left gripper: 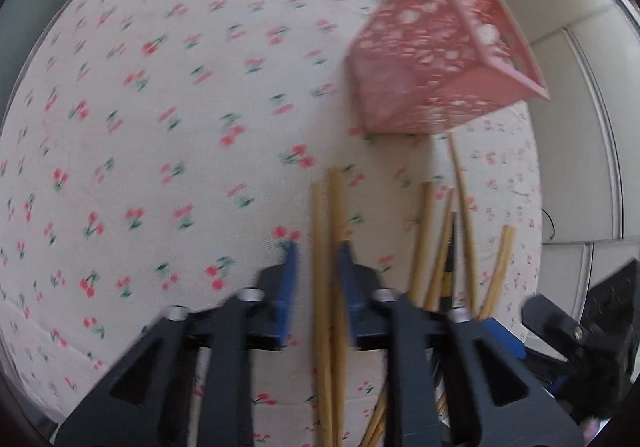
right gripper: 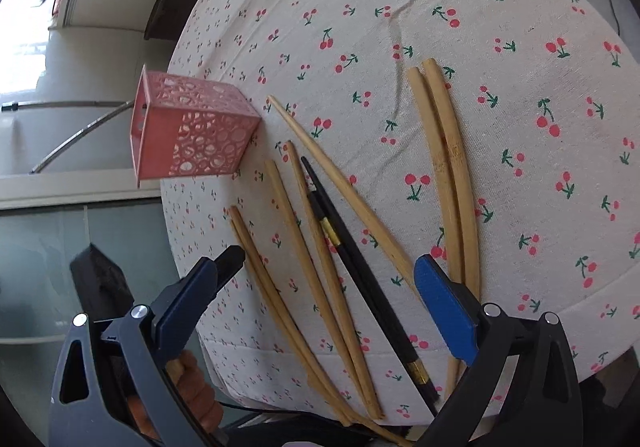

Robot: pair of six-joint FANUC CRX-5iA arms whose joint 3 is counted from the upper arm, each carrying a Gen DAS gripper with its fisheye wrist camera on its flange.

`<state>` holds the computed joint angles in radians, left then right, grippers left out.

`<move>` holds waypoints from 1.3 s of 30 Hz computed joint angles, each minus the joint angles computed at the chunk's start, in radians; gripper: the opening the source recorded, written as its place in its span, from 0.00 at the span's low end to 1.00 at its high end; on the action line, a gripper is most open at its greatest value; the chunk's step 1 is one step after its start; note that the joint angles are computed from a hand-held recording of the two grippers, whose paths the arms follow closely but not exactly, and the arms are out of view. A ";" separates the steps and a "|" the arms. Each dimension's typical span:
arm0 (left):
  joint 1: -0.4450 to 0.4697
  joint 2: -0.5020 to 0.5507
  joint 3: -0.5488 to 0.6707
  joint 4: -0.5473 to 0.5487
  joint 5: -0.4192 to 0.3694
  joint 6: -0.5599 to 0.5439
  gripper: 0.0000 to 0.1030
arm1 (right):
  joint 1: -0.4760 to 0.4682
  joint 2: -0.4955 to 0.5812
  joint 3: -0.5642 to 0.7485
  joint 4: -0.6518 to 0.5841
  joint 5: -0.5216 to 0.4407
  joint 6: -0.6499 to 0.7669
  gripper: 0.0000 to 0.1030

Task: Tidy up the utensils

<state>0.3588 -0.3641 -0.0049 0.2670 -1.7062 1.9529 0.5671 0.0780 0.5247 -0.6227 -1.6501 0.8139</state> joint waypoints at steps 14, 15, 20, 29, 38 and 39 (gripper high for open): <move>0.058 -0.045 -0.013 0.031 -0.029 0.005 0.45 | -0.067 -0.020 0.002 -0.116 0.023 -0.030 0.93; 0.041 -0.034 -0.009 0.023 -0.016 0.011 0.45 | -0.070 -0.022 -0.001 -0.112 0.021 -0.031 0.93; -0.105 0.040 0.069 -0.133 -0.015 0.075 0.41 | -0.088 -0.025 -0.010 -0.105 0.000 -0.037 0.93; -0.152 0.077 0.103 -0.167 -0.020 0.109 0.30 | -0.070 -0.013 0.012 -0.099 -0.007 -0.015 0.93; -0.392 0.163 0.216 -0.401 -0.049 0.129 0.12 | -0.021 0.001 0.021 -0.040 -0.023 0.003 0.93; -0.392 0.165 0.217 -0.401 -0.047 0.136 0.07 | -0.021 0.000 0.019 -0.038 -0.024 0.006 0.93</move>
<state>-0.0334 -0.1994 0.2119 -0.1341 -1.7537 2.0890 0.5462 0.0779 0.5442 -0.6603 -1.6737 0.8199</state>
